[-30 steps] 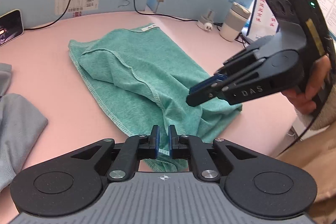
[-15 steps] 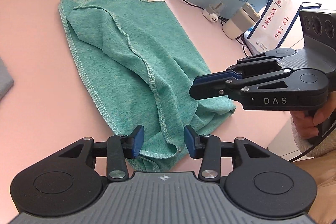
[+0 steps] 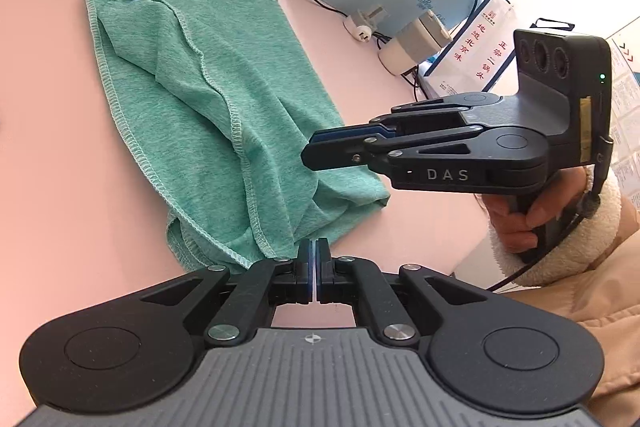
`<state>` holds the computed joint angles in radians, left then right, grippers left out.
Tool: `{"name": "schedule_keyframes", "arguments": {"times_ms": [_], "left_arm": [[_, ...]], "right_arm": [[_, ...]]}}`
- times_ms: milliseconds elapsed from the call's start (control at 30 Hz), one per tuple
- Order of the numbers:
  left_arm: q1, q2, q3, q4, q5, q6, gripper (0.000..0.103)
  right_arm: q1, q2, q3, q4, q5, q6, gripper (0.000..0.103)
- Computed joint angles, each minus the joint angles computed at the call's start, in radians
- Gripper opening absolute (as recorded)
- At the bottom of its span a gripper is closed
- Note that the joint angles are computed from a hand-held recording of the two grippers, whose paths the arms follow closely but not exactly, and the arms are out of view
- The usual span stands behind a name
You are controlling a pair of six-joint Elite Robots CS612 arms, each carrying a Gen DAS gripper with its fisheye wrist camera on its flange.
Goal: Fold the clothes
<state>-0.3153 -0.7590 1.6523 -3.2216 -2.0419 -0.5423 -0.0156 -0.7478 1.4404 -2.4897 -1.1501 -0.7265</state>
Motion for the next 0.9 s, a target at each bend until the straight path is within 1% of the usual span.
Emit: {"name": "schedule_keyframes", "arguments": {"times_ms": [33,100,133,167,200,233,367,467,533,600,900], "left_arm": [[-0.005,-0.01,0.006,0.023,0.044,0.006,0.003],[-0.012,-0.02,0.012,0.044,0.122,0.003,0.012],[-0.011,-0.017,0.009,0.037,0.131,-0.011,0.016],[-0.01,-0.014,0.006,0.032,0.139,-0.022,0.023],[-0.011,-0.012,0.001,0.034,0.145,-0.014,0.029],[-0.012,-0.01,-0.004,0.037,0.151,-0.005,0.03],[-0.017,0.001,-0.029,0.083,0.144,0.043,0.03],[-0.02,0.01,-0.04,0.105,0.138,0.068,0.027],[-0.021,0.015,-0.044,0.102,0.139,0.066,0.026],[-0.02,0.018,-0.046,0.096,0.141,0.053,0.024],[-0.019,0.038,-0.066,0.074,0.117,0.008,0.024]], "right_arm": [[0.0,-0.001,0.001,0.002,0.001,-0.006,0.014],[0.0,0.0,0.0,0.004,0.004,-0.006,0.015],[0.0,0.0,0.0,0.005,0.006,-0.006,0.016],[-0.001,0.0,0.0,0.003,0.007,-0.004,0.021],[-0.001,0.0,0.001,-0.001,0.008,-0.001,0.025],[-0.001,0.0,0.002,-0.006,0.008,0.0,0.026],[0.0,-0.002,0.004,-0.012,0.005,-0.006,0.026],[0.0,-0.002,0.006,-0.02,-0.002,0.003,0.028],[-0.002,-0.002,0.007,-0.023,-0.004,0.009,0.029],[-0.002,-0.003,0.008,-0.027,-0.008,0.014,0.033],[-0.007,-0.002,0.01,-0.018,-0.011,0.021,0.034]]}}
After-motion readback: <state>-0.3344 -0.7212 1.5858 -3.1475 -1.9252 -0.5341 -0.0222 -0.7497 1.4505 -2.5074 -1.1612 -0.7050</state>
